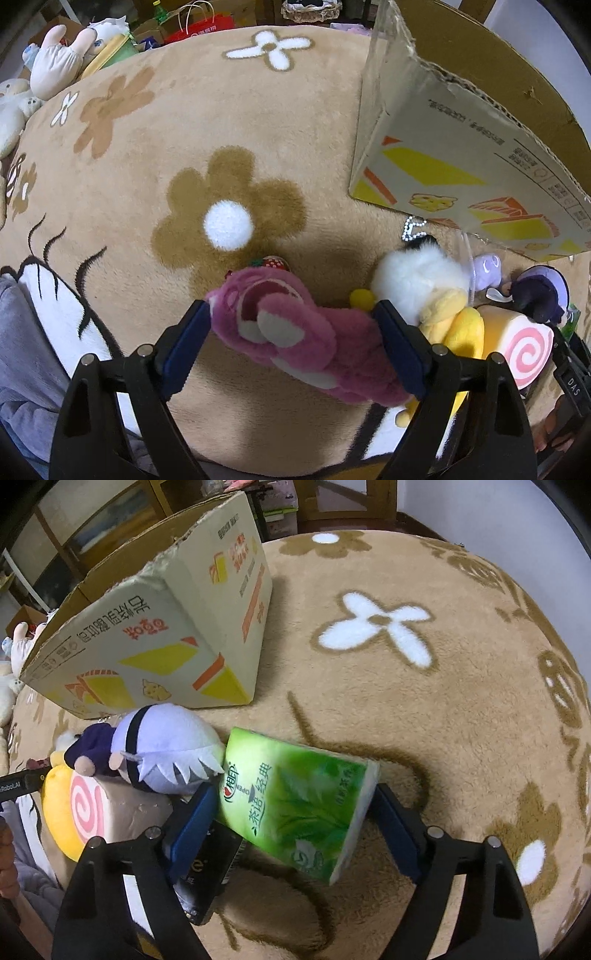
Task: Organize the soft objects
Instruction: 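Grasp the pink plush bear with the left tool while the right tool grasps the green tissue pack, then lift the pink bear and green tissue pack over the open cardboard box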
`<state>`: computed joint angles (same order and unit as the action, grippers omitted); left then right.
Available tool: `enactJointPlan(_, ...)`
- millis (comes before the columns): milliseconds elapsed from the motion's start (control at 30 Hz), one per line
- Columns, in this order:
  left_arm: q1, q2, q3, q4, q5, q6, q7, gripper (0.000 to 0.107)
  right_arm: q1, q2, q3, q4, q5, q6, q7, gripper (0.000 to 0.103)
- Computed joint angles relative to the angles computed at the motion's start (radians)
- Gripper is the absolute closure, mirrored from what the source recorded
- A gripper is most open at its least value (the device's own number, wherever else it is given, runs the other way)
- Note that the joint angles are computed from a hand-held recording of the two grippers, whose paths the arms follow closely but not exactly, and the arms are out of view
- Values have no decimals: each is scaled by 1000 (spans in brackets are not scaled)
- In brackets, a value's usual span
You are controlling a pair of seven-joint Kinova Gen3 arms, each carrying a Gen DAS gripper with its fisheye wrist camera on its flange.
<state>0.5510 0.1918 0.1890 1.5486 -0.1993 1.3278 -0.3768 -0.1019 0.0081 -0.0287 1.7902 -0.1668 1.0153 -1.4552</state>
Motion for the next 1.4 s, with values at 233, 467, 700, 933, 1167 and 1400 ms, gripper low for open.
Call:
enactJointPlan(233,-52,-24,-11,64,86,-81,-13,19,7,-4,5,3,-21,3,20,20)
enactJointPlan(467,-108,-57,-13,151,157,-173,-33,22,13,-9,8,0,-34,15,37,25)
enactJointPlan(700,-57,-55,12,126,83,-154,46,28,13,-26,9,2,-28,15,27,27)
enactJointPlan(933,15,-77,37,98,-49,-130,145,29,25,-35,20,-8,-35,28,30,27)
enactJointPlan(1167,95,-100,71,51,-209,-65,230,28,47,-86,41,-2,-75,12,53,27)
enactJointPlan(1400,193,-101,122,8,-419,27,331,28,43,-174,71,25,-156,-45,125,27)
